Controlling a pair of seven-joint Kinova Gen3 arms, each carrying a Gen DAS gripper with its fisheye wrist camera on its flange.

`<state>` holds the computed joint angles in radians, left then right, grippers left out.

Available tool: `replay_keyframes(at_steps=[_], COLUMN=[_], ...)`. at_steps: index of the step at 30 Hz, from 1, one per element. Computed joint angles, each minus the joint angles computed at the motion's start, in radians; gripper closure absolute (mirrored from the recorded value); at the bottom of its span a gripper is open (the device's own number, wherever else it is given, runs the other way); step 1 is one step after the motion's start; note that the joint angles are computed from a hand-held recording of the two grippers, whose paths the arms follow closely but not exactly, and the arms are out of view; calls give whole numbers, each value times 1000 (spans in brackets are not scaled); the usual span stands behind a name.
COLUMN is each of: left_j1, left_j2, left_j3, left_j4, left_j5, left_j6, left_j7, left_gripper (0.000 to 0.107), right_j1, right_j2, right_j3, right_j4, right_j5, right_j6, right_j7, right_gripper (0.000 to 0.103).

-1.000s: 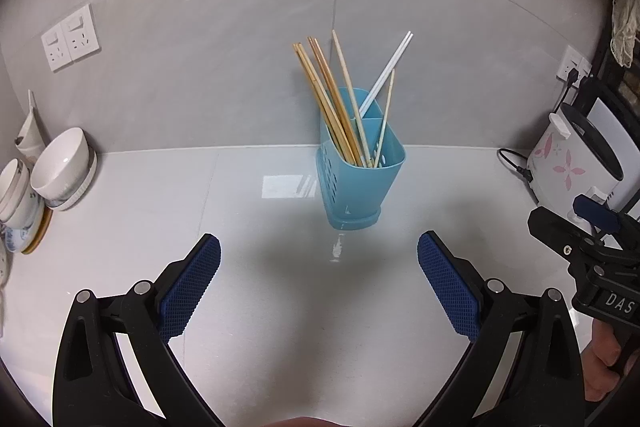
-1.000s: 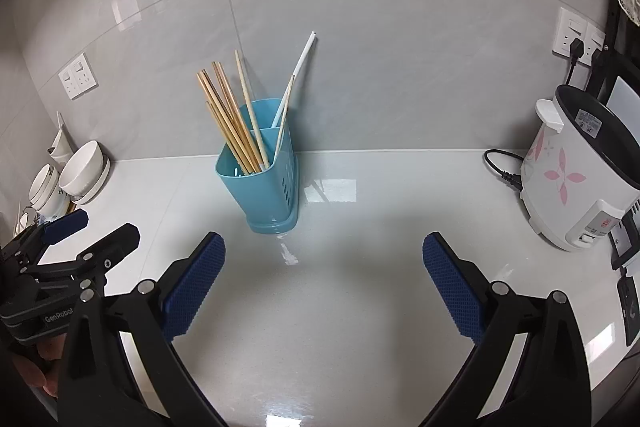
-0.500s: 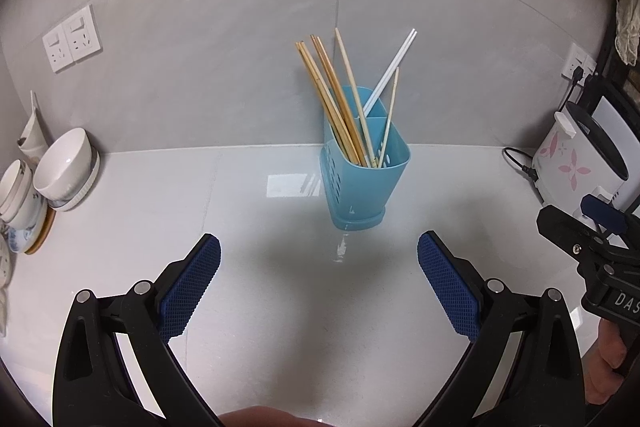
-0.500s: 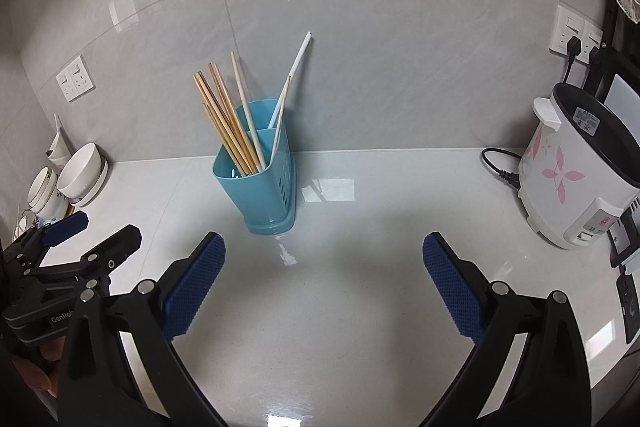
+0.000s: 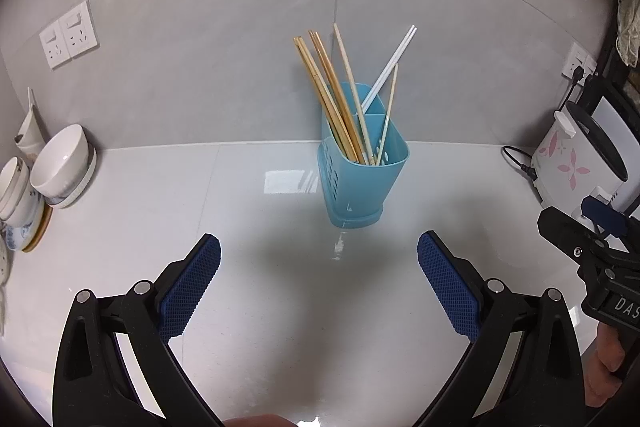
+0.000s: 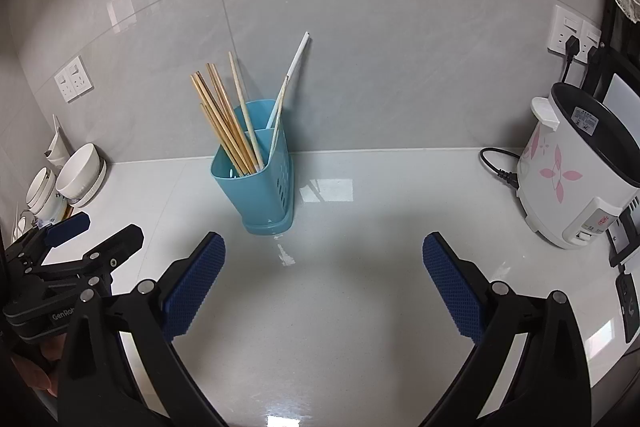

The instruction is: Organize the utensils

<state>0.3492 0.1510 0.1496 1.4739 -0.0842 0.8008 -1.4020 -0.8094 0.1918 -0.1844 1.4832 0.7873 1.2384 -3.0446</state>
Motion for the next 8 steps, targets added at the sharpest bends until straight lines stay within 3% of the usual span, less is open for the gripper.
replay_keyframes(at_steps=[8], left_j1=[3], left_j2=[-3], left_j3=[0], left_j4=[3], left_j5=[0], left_j6=[1], left_j7=[11], left_gripper=[10], right_j1=[1], right_j2=[2], right_j3=[1], right_j4=[-1], right_j5=[-2], right_j6=[0], right_j7=[1], right_gripper=[8])
